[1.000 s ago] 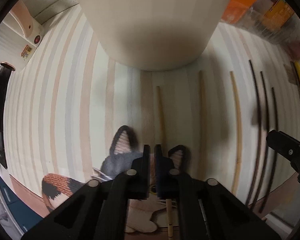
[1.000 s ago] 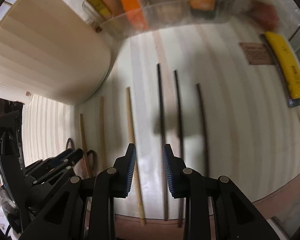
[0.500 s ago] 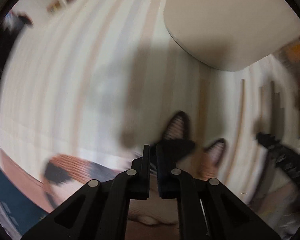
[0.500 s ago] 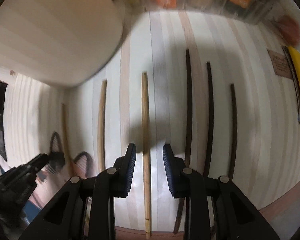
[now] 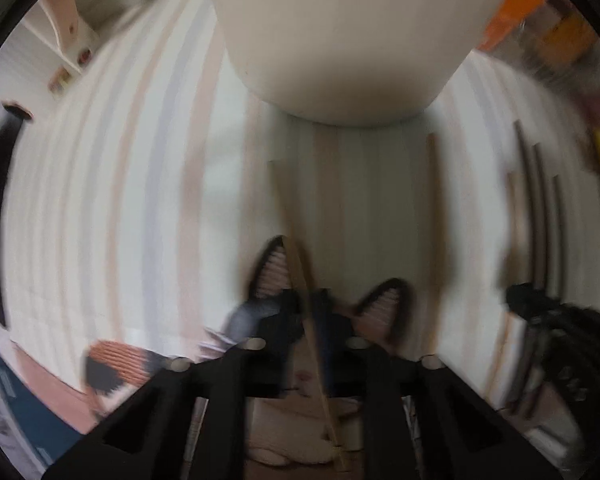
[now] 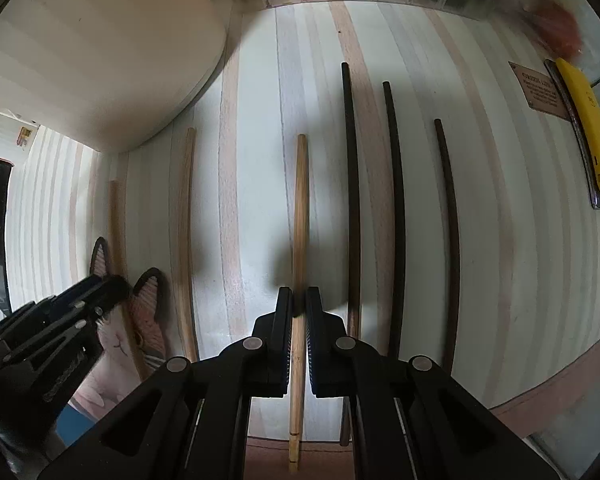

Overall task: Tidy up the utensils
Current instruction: 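Lift the wooden chopstick with the left tool while the right tool lifts its chopstick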

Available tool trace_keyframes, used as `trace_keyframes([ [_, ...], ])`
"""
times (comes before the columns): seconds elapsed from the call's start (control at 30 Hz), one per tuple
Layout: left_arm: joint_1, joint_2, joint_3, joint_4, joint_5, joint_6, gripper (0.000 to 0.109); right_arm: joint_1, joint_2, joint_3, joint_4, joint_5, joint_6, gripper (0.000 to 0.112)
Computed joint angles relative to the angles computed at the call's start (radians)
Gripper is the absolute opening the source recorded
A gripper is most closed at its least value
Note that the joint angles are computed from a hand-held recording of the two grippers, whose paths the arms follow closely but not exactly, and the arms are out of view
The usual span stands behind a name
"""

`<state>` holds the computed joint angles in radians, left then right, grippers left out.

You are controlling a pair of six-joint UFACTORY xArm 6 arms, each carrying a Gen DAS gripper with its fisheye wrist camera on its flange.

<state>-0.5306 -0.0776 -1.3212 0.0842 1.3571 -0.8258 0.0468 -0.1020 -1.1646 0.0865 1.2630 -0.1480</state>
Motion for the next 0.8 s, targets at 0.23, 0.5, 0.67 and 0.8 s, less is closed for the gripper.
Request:
trace_keyframes([
  [0.23, 0.028, -0.062, 0.059, 0.030, 0.048, -0.001, 0.005, 0.041, -0.013, 0.028, -0.043, -0.023, 0.005, 0.007],
  [0.5, 0.060, -0.088, 0.133, 0.021, -0.017, 0.017, 0.005, 0.096, 0.023, -0.001, -0.075, 0.014, 0.001, 0.007],
  [0.67, 0.037, -0.069, 0.144, 0.017, -0.051, -0.022, 0.005, 0.117, 0.055, -0.031, -0.092, 0.036, 0.025, 0.009],
  [0.8, 0.047, -0.074, 0.155, 0.016, -0.064, -0.019, 0.005, 0.140, 0.073, -0.044, -0.110, 0.037, 0.042, 0.009],
])
